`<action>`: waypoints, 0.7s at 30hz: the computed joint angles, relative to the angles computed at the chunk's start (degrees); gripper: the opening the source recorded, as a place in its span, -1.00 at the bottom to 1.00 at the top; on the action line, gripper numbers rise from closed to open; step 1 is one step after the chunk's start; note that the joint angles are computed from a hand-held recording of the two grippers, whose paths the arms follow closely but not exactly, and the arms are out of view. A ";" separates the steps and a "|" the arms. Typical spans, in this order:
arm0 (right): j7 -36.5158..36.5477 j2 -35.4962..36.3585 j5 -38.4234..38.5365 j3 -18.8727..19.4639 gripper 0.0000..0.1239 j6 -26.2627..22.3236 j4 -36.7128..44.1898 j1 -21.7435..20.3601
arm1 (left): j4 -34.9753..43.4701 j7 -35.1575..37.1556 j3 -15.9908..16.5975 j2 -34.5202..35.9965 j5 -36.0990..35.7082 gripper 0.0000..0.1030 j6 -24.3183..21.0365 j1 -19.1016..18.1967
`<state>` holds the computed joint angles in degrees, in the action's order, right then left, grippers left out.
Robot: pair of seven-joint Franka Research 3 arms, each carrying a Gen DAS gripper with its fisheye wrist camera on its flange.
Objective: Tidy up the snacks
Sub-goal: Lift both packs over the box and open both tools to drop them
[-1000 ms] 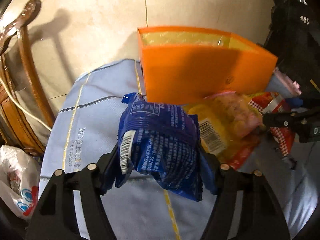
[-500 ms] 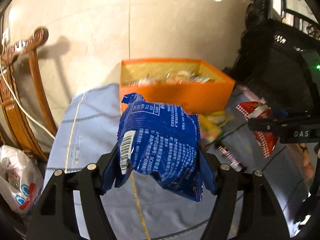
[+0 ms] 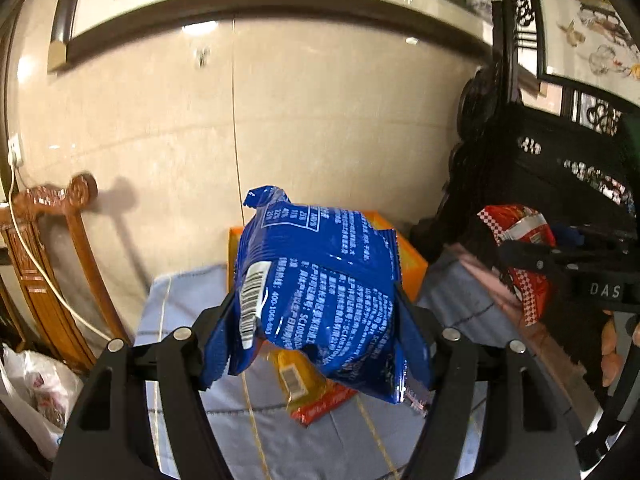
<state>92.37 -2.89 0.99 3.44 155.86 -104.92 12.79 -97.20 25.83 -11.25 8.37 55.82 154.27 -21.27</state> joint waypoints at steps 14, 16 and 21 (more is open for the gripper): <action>1.10 1.62 -1.77 0.07 0.21 -0.07 2.67 -0.02 | 4.60 2.57 0.70 3.16 -2.66 0.33 -0.92 -0.59; 0.94 3.00 -1.72 -0.18 0.21 -0.38 4.20 0.13 | 6.03 2.98 1.08 4.45 -3.07 0.33 -1.41 -0.86; 0.87 7.37 -2.38 -0.90 0.21 -1.69 9.56 0.87 | 9.77 5.78 1.92 7.71 -5.84 0.33 -1.94 -1.00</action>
